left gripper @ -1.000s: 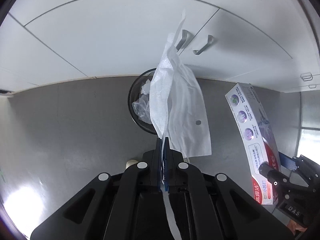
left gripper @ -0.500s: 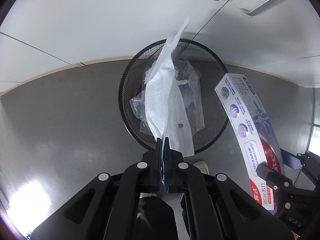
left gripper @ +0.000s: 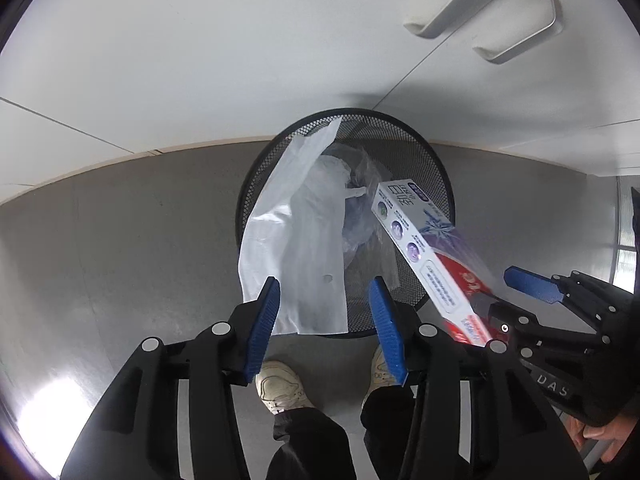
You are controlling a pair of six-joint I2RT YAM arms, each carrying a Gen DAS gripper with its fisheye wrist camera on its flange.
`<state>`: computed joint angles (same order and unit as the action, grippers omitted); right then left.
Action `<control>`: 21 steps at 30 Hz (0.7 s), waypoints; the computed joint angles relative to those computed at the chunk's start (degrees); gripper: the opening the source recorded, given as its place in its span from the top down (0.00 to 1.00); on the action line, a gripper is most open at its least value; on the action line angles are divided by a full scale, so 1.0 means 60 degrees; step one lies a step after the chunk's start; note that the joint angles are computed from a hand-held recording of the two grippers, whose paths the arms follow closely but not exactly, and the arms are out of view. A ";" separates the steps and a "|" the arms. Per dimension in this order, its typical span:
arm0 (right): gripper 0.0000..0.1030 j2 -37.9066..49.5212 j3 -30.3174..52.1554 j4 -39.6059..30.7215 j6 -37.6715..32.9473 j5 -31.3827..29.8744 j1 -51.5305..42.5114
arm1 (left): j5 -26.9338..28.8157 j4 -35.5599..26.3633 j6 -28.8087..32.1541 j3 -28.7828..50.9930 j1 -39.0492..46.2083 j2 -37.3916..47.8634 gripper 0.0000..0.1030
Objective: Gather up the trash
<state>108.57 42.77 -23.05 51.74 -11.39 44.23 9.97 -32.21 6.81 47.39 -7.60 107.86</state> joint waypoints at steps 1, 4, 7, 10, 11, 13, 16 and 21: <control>0.50 -0.0182 0.0053 -0.0195 0.0002 0.0072 0.0003 | 0.0032 0.0082 0.0326 -0.0278 0.0326 -0.0211 0.55; 0.49 -0.0829 0.0374 -0.1031 0.0225 0.0313 0.0126 | 0.0151 -0.0766 0.0721 -0.0360 0.0589 -0.1307 0.55; 0.47 -0.1847 0.0593 -0.2049 0.0414 0.0628 0.0245 | 0.0131 -0.1717 0.1092 -0.0192 0.0393 -0.2458 0.55; 0.45 -0.2987 0.1047 -0.3374 0.0886 0.1036 0.0577 | 0.0199 -0.3106 0.1420 0.0069 0.0357 -0.3978 0.54; 0.44 -0.3255 0.1261 -0.3754 0.1056 0.1180 0.0694 | 0.0269 -0.3638 0.1512 0.0293 0.0395 -0.4439 0.52; 0.43 -0.3706 0.1766 -0.4557 0.1452 0.1452 0.1037 | 0.0333 -0.4800 0.1724 0.0985 0.0548 -0.5205 0.50; 0.40 -0.4623 0.2819 -0.6283 0.2158 0.1932 0.1735 | 0.0621 -0.6610 0.2126 0.2246 0.1091 -0.5998 0.49; 0.36 -0.5231 0.5654 -0.9302 0.3361 0.3212 0.3386 | 0.1126 -0.9562 0.2457 0.4685 0.1830 -0.6946 0.49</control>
<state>77.19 76.70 -78.87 71.91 7.89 64.55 16.72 -89.58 21.55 75.50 3.38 66.18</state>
